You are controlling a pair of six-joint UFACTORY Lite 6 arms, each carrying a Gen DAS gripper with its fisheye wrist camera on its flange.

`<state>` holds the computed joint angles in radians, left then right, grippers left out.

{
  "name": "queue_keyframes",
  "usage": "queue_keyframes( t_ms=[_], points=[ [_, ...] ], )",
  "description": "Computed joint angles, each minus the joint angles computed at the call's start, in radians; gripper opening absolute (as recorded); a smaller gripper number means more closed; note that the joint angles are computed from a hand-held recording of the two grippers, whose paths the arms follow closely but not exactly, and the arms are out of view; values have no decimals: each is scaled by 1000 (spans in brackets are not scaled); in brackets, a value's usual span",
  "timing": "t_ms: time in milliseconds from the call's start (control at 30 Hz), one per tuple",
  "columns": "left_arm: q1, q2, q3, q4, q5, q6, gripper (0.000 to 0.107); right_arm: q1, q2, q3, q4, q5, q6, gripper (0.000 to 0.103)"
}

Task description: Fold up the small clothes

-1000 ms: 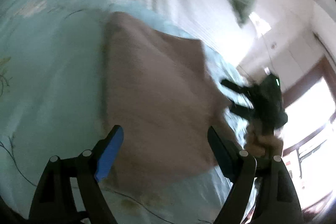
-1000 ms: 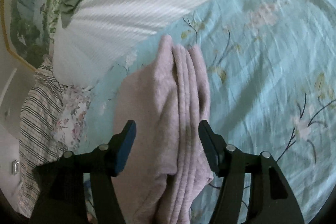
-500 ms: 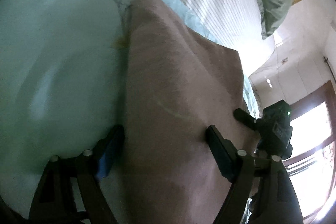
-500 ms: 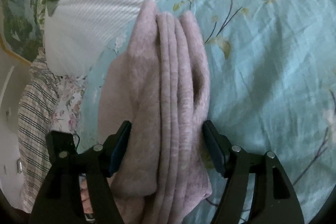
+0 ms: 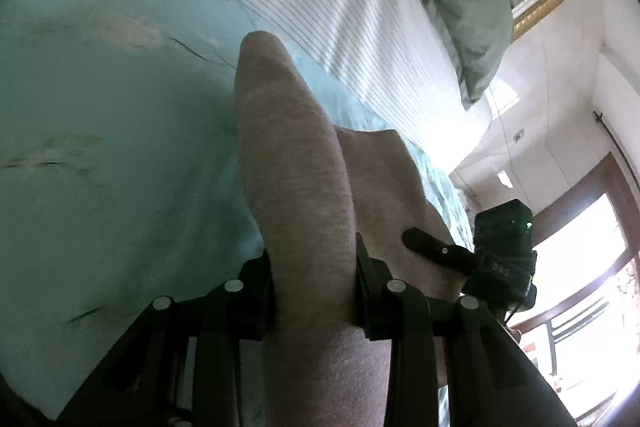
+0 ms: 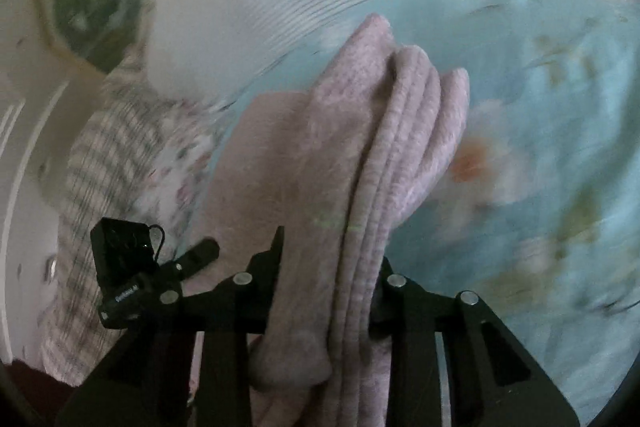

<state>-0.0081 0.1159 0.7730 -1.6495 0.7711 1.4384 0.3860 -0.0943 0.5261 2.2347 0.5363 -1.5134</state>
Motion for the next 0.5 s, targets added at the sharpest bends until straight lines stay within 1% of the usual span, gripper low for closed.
queue_keyframes(
  t_ms=[100,133,200,233,300,367,433,500],
  points=[
    [147,-131,-102,114,48,-14,32,173,119,70,261,39,-199,30],
    [192,-168,-135,141,51,-4,32,203,162,94,305,61,-229,30],
    [249,-189,-169,163,56,23,32,258,265,150,368,116,-262,30],
    [286,-186,-178,180,67,35,32,273,305,177,383,125,-268,30],
    [316,-167,-198,179,56,74,32,291,364,207,391,143,-266,30],
    [300,-105,-204,143,4,122,33,297,413,232,382,141,-250,30],
    [303,-45,-207,109,-20,176,35,299,443,249,379,117,-240,31],
    [299,-16,-213,73,-21,215,38,298,458,245,379,122,-234,32]
  ],
)
